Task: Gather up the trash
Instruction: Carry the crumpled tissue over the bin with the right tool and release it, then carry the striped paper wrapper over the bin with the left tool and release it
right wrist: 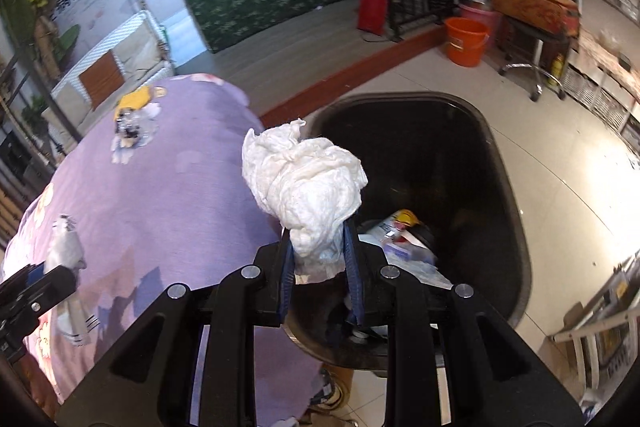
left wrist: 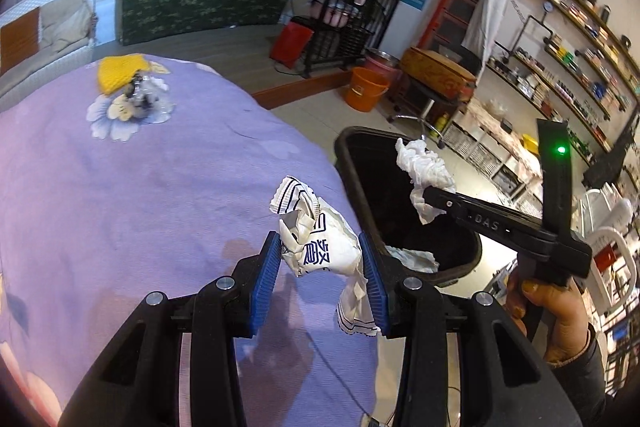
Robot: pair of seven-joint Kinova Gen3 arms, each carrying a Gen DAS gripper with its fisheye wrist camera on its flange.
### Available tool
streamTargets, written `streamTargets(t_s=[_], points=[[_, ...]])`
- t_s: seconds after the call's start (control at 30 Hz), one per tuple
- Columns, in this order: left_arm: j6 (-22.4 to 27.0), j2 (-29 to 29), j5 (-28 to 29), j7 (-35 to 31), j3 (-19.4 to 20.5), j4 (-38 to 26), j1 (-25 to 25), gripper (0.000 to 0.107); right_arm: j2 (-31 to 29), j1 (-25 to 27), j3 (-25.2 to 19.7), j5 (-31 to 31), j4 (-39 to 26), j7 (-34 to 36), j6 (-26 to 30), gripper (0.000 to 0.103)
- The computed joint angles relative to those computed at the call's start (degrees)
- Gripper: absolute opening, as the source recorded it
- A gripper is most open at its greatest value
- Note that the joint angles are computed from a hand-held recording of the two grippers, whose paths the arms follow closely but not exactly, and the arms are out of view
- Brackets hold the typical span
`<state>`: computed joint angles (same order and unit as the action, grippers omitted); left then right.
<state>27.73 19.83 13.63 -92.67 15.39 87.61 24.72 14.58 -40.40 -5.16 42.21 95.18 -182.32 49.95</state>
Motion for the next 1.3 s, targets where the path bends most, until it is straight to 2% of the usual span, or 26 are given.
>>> streamTargets(t_s=[0.23,0.27,0.3,0.33,0.37,0.4,0.6,0.9,1.3], points=[[2.2,2.6,-0.9,-2.1,0.9,-3.2,2.2,0.039,0.6,3.1,0.7,-4.2,3.5,-0.7,-2.0,0.025],[2.5,3.0,-1.1,-2.1,0.8,-3.7,2.6,0.039,1.0,3.5,0.9,-4.8,3.9,-0.8,-2.5,0.033],[3.1,3.6,-1.2,-2.4,1.0,-4.5,2.9,0.039,1.3,3.6,1.2,-5.1,4.2,-1.0,-2.6,0.046],[3.4,3.7,-1.2,-2.5,0.9,-4.8,3.2,0.039,1.6,3.5,1.5,-5.1,4.5,-1.7,-2.9,0.053],[3.8,4.2,-1.4,-2.6,0.9,-5.5,3.5,0.039,2.1,3.5,1.8,-5.0,4.7,-2.4,-3.1,0.068],[4.2,4.5,-1.5,-2.8,0.9,-5.9,3.8,0.039,2.3,3.3,2.1,-4.8,5.0,-3.2,-3.2,0.078],[7.7,7.4,-2.6,-2.5,0.4,-10.6,6.3,0.039,0.9,2.0,2.7,-1.8,8.4,-8.3,-4.0,0.078],[15.0,14.0,-4.5,-2.6,-0.7,-21.1,10.2,0.039,-3.6,0.2,-0.6,3.8,10.4,-16.0,4.5,0.083],[22.6,20.5,-7.1,-2.4,-2.6,-31.7,14.6,0.039,-7.3,1.8,-4.9,5.0,13.5,-21.6,9.8,0.083]])
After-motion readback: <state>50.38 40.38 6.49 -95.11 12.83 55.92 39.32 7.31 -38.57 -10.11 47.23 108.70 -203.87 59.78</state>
